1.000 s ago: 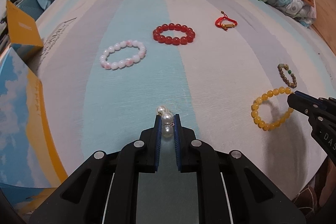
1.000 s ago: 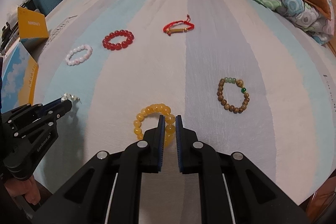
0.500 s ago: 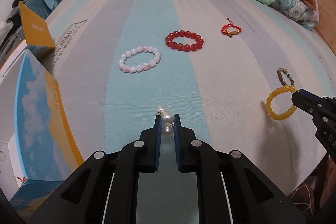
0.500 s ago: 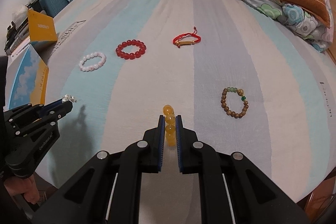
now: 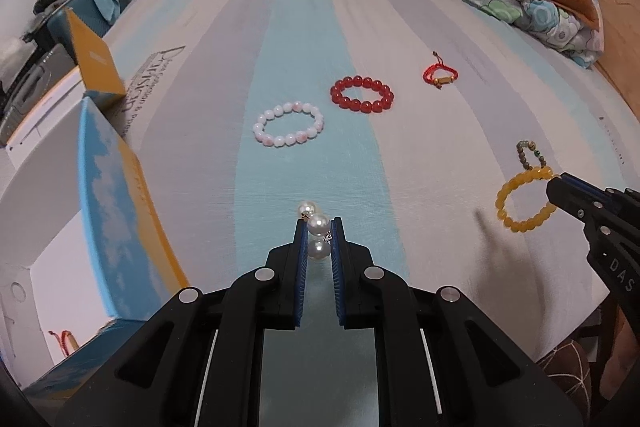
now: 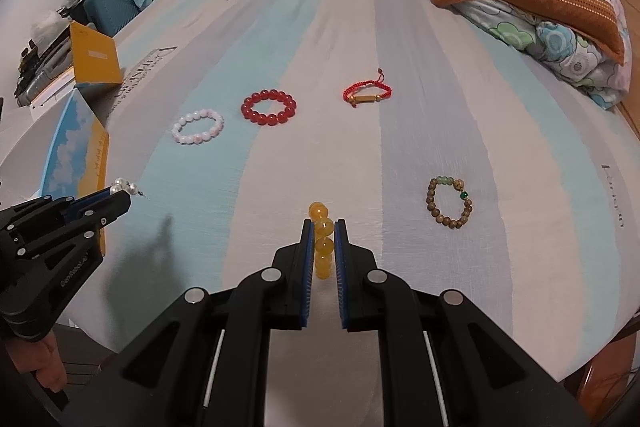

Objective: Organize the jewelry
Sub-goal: 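Carry the pearls and yellow bracelet into the white box with both tools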

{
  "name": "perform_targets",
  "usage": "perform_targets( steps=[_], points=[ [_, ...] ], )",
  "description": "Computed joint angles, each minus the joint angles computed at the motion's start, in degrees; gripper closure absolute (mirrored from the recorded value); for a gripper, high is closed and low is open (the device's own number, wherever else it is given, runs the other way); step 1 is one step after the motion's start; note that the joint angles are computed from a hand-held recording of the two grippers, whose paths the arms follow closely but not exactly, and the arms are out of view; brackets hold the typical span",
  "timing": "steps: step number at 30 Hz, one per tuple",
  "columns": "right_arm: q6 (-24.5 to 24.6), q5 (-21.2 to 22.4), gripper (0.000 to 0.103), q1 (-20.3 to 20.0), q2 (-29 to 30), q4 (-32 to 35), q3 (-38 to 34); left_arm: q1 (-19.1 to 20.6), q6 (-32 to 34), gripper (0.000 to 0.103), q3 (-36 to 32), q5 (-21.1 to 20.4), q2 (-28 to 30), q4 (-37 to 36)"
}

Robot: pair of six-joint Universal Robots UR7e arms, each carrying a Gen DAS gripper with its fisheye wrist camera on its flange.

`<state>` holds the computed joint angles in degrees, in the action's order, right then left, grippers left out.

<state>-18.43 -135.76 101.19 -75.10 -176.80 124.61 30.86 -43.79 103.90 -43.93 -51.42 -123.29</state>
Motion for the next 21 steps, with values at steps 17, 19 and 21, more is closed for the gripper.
perform_targets(
  steps=[17, 19, 21],
  points=[
    [3.7, -3.5, 0.094, 5.5, 2.6, 3.0, -2.8, -1.8, -2.9, 0.092, 0.9, 1.3, -5.6, 5.7],
    [4.5, -3.5, 0.094, 6.0, 3.0, 3.7, -3.3, -1.9, -3.6, 0.092, 1.1, 1.4, -6.5, 6.4],
    [4.6, -3.7, 0.094, 6.5, 3.5, 3.9, -3.8, -2.1, -3.9, 0.092, 1.3, 1.7, -7.2, 7.0]
  ],
)
